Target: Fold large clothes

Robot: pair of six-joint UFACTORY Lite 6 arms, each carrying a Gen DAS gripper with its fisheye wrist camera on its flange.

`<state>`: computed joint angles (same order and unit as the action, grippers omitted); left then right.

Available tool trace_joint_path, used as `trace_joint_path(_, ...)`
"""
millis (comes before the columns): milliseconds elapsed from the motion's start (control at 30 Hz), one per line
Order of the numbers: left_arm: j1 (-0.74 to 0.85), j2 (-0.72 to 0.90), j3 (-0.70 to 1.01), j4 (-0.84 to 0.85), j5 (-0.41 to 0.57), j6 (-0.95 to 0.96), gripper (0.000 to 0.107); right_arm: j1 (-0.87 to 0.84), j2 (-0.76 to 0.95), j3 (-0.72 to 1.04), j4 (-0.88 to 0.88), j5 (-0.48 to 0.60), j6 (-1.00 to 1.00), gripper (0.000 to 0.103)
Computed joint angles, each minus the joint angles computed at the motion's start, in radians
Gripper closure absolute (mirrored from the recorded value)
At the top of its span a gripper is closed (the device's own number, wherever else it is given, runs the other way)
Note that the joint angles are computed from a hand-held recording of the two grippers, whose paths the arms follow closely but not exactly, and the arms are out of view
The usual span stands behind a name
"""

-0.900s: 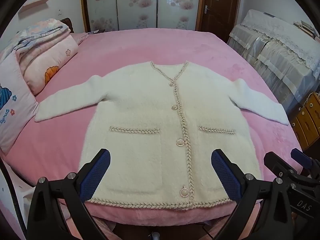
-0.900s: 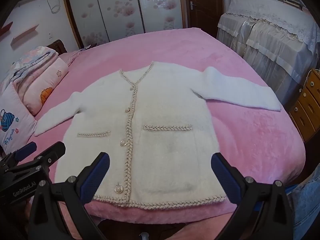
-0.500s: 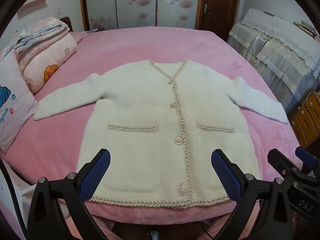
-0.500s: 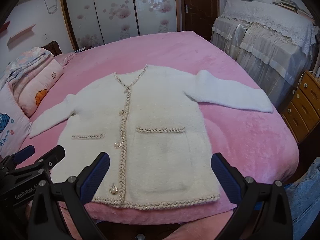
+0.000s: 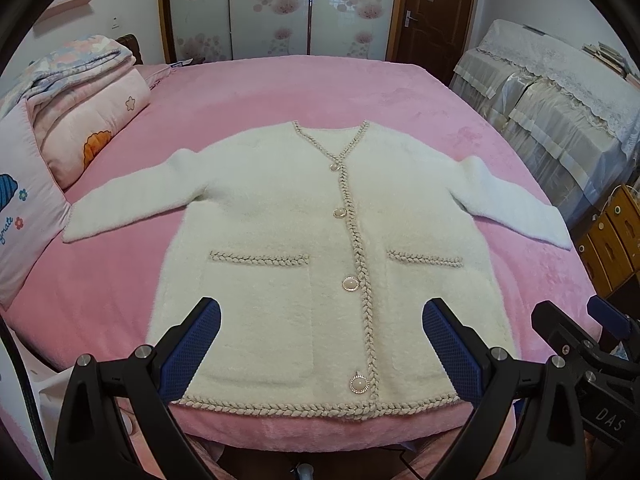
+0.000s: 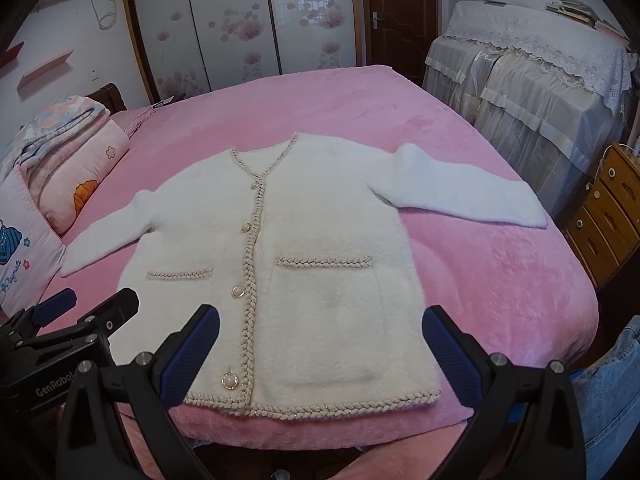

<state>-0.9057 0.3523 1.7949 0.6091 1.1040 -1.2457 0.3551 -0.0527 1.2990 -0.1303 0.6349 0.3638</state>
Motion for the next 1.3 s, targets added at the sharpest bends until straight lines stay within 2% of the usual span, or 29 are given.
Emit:
trace_joint_path(367,-0.008,0.017,0.021,0.011,0.011,-0.011,0.007,-0.017,-0.026,-0.035,0.044,-0.04,-0.039,0.001)
trace_joint_path(633,-0.024,0.081,0.114,0.012,0.05,0.023,0.007,-0.061,-0.02,-0.02,0.129,-0.015,-0.114,0.001)
trace_joint_path(933,0.015,0.12,0.161,-0.046,0.029,0.066,0.006,-0.108,0.034,0.016,0.245,0.017,-0.267,0.001)
trace_joint_path(1167,0.052,0.184,0.253,-0.095,-0.012,0.097,0.006,-0.158,0.1,0.077,0.297,0.027,-0.354,0.001)
trace_joint_path(1300,0.078,0.311,0.451,-0.111,0.056,0.158,0.006,-0.192,0.15,0.121,0.341,0.009,-0.417,0.001)
